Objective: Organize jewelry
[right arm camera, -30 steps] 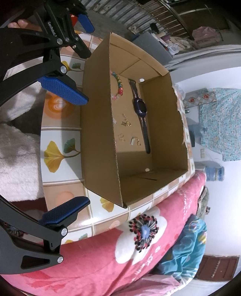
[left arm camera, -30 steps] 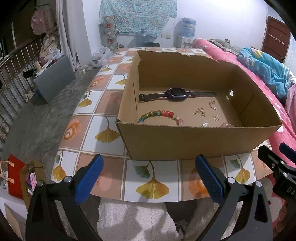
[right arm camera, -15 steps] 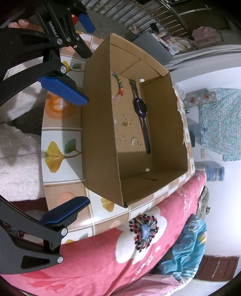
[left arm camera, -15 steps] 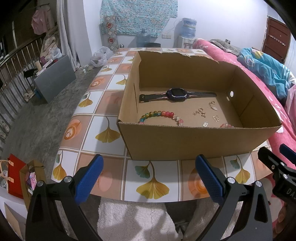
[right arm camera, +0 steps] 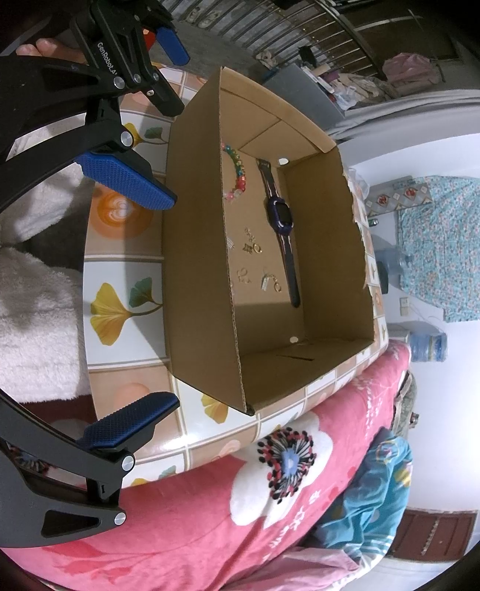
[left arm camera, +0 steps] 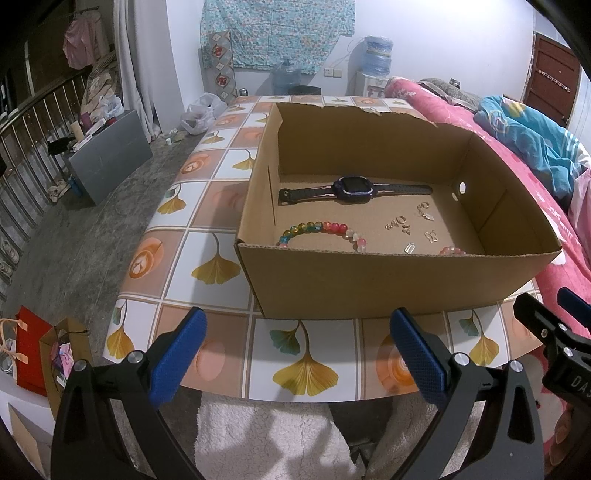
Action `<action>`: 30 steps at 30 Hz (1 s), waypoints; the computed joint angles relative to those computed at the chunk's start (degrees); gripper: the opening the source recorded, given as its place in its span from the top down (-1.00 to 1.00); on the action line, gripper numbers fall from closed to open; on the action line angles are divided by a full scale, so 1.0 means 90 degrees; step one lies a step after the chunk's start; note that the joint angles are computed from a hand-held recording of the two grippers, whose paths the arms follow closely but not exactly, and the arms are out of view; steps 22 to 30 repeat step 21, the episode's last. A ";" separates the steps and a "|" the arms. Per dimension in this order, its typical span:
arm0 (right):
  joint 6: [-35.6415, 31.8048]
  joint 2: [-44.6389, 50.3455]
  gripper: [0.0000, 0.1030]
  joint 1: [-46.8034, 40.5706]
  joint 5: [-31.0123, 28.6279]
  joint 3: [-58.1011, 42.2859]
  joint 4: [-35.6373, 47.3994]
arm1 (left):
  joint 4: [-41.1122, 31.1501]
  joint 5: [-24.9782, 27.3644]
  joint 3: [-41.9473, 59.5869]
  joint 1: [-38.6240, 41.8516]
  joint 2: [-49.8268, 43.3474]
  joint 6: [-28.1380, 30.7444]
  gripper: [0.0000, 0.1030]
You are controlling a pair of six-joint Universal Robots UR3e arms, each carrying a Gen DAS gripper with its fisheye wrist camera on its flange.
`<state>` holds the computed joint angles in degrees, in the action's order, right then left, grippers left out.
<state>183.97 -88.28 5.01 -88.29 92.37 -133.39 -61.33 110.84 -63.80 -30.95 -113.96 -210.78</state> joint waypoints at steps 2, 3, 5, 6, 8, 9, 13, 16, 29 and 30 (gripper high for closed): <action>0.0007 0.0001 -0.84 0.0009 -0.0009 0.0005 -0.0007 | 0.0007 -0.0009 -0.0006 0.0004 0.0003 0.0011 -0.89; 0.0008 0.0003 -0.84 0.0008 -0.0010 0.0000 -0.0003 | 0.0007 -0.0009 -0.0006 0.0004 0.0003 0.0011 -0.89; 0.0006 0.0005 -0.84 0.0005 -0.0002 -0.0004 0.0002 | -0.0001 -0.0006 0.0001 0.0000 0.0000 0.0005 -0.89; -0.0002 0.0006 -0.84 -0.0004 0.0002 -0.0010 0.0006 | -0.0004 -0.0008 0.0002 -0.0002 0.0002 -0.0002 -0.89; 0.0000 0.0007 -0.84 0.0001 0.0001 -0.0006 -0.0001 | 0.0001 -0.0012 0.0001 -0.0002 0.0000 -0.0003 -0.89; -0.0012 0.0008 -0.84 -0.0010 0.0011 -0.0012 0.0004 | -0.0010 -0.0004 0.0010 -0.0007 -0.0006 -0.0005 -0.89; -0.0012 0.0011 -0.84 -0.0013 0.0013 -0.0018 0.0010 | -0.0028 -0.0003 0.0024 -0.0009 -0.0010 -0.0004 -0.89; -0.0008 0.0010 -0.84 -0.0013 0.0023 -0.0012 0.0008 | -0.0128 0.0002 0.0126 -0.0025 -0.0051 -0.0045 -0.89; -0.0018 0.0012 -0.84 -0.0024 0.0032 -0.0018 0.0014 | -0.0240 0.0020 0.0261 -0.0043 -0.0100 -0.0087 -0.89; -0.0018 0.0012 -0.84 -0.0024 0.0032 -0.0018 0.0014 | -0.0240 0.0020 0.0261 -0.0043 -0.0100 -0.0087 -0.89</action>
